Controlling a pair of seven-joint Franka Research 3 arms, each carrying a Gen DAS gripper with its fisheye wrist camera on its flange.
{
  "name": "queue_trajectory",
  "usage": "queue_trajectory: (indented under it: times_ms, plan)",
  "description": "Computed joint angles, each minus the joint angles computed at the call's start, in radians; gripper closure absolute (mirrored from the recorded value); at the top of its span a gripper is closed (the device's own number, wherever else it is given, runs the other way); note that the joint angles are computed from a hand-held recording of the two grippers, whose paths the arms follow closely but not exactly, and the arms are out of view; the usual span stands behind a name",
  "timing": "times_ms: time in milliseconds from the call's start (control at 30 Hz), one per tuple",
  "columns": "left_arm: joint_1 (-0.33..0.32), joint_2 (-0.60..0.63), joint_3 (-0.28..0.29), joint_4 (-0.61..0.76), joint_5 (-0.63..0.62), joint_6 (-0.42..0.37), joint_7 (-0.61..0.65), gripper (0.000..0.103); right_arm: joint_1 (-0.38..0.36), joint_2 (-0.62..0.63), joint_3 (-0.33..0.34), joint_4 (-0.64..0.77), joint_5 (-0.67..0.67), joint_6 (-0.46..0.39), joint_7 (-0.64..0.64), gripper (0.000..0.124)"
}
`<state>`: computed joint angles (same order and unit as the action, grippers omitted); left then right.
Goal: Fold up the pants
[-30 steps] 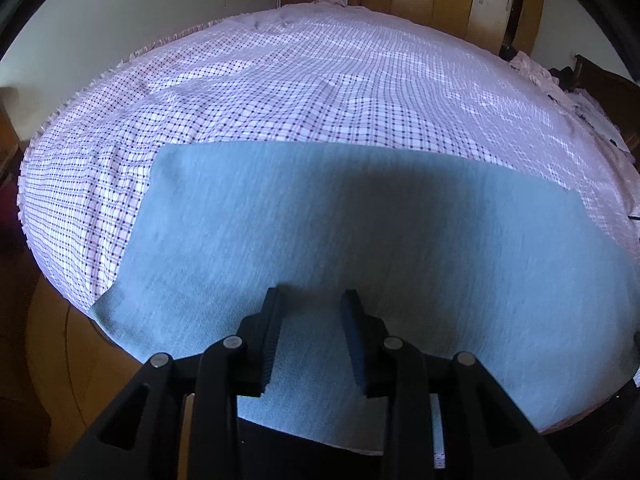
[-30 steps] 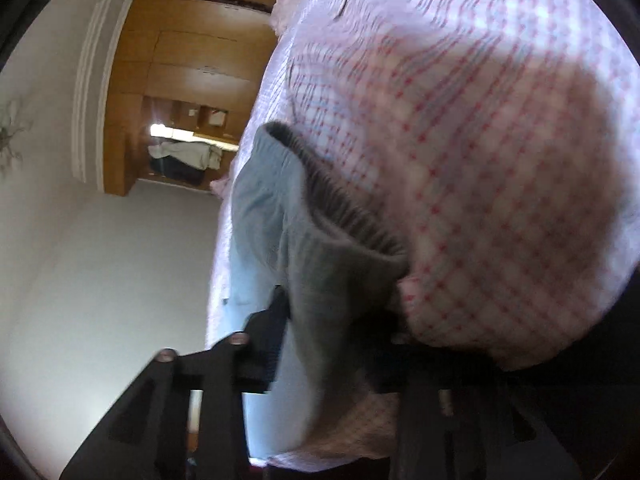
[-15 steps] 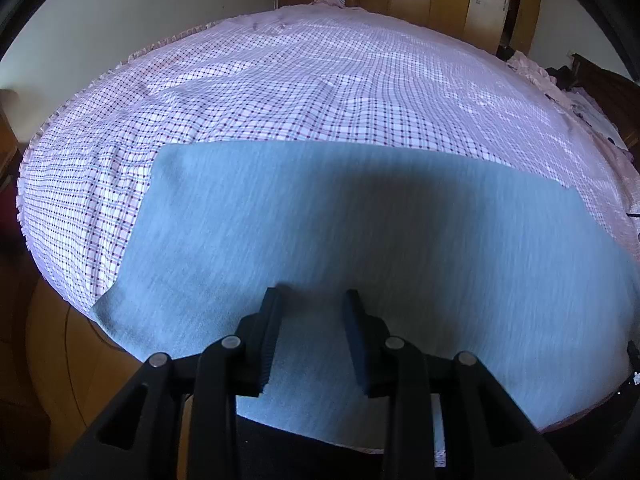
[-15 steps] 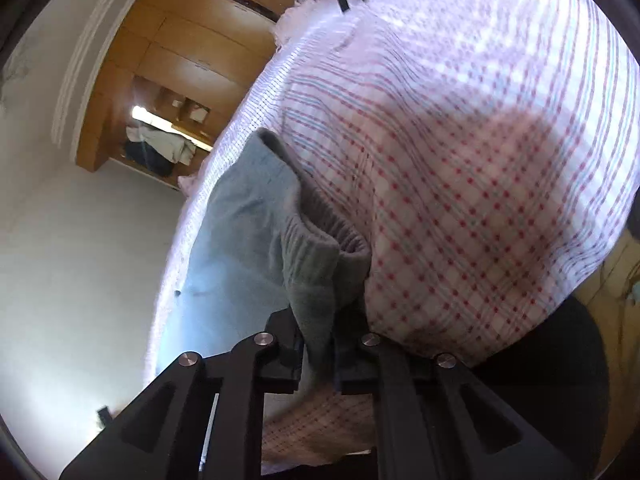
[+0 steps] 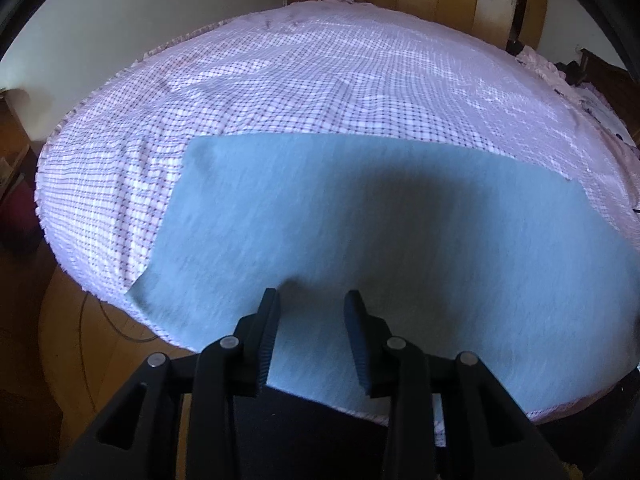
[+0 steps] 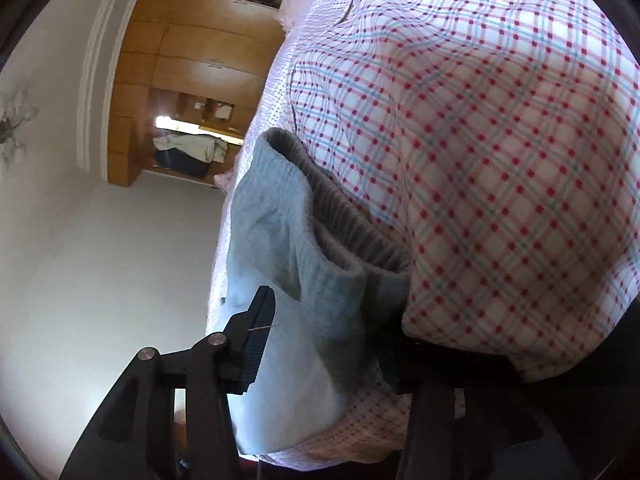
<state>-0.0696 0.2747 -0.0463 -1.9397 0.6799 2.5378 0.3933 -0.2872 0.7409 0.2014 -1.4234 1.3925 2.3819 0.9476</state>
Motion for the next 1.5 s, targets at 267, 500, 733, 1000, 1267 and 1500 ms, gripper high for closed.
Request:
queue_trajectory:
  times_ms: [267, 500, 733, 1000, 1267, 1500]
  plan:
    - [0.010, -0.055, 0.005, -0.051, 0.035, -0.010, -0.051, 0.068, 0.093, -0.042, -0.039, -0.001, -0.130, 0.150, 0.096, 0.100]
    - [0.026, -0.090, -0.006, -0.084, 0.047, 0.011, -0.045, 0.067, 0.154, -0.091, -0.053, -0.032, -0.308, 0.284, 0.107, 0.113]
    - [0.034, -0.107, -0.010, -0.103, 0.061, 0.035, -0.042, 0.066, 0.181, -0.133, -0.028, -0.056, -0.393, 0.407, 0.048, 0.120]
    - [0.048, -0.128, -0.008, -0.122, 0.069, 0.057, -0.053, 0.066, 0.151, -0.231, 0.041, -0.130, -0.298, 0.421, -0.202, 0.121]
    - [0.064, -0.147, -0.008, -0.144, 0.070, 0.085, -0.065, 0.065, 0.230, -0.299, 0.004, -0.164, -0.271, 0.386, -0.356, 0.121]
    - [0.071, -0.154, -0.010, -0.159, 0.064, 0.110, -0.065, 0.065, 0.280, -0.337, -0.007, -0.168, -0.272, 0.303, -0.436, 0.121]
